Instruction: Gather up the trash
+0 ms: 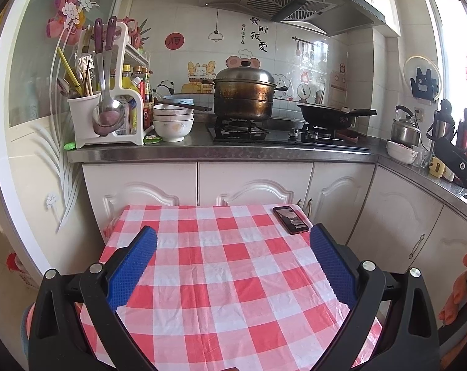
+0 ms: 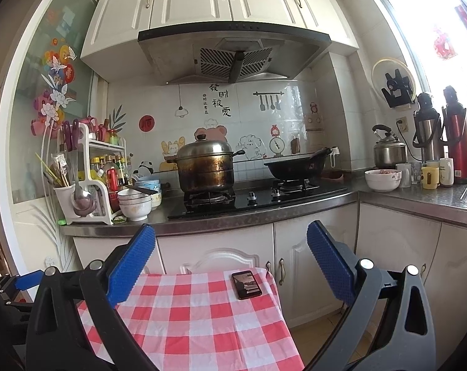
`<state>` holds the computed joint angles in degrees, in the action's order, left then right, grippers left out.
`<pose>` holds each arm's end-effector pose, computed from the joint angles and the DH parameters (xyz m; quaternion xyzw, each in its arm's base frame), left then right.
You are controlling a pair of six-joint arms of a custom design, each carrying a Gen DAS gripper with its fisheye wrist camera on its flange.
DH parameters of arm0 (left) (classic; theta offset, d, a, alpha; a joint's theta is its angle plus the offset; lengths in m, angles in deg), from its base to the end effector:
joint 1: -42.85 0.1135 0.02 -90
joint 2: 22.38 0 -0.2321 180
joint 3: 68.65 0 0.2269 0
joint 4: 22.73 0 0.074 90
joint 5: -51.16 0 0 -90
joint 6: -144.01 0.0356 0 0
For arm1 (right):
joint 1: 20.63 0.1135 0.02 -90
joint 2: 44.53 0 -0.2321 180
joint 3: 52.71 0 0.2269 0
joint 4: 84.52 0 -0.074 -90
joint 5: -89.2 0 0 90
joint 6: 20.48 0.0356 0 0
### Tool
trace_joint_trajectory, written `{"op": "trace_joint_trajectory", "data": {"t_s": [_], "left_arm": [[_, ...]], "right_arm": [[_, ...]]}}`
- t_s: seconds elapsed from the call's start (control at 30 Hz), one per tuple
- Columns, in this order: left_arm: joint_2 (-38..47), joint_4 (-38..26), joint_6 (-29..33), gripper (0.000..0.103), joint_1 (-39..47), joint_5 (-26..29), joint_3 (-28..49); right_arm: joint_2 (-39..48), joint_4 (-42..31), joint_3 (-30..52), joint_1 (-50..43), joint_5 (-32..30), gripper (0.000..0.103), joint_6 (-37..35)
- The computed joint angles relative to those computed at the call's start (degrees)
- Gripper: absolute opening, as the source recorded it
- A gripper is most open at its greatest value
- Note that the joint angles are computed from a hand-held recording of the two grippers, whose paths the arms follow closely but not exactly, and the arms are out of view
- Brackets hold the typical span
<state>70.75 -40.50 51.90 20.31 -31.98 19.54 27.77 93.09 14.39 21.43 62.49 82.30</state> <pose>0.3305 -0.1418 0.2835 0.1800 0.8119 -0.1667 0.5297 0.2178 0.1537 0.3022 0.1725 0.7071 -0.0921 0.6796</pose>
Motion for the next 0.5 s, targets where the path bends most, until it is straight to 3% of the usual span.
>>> {"op": "trace_joint_trajectory", "data": {"t_s": [0.5], "left_arm": [[-0.3,1.2,-0.4,0.098,-0.5,-0.5,-1.1]], "right_arm": [[-0.1,-0.3,-0.6,0.1,0.3,0.099,0.3]]}}
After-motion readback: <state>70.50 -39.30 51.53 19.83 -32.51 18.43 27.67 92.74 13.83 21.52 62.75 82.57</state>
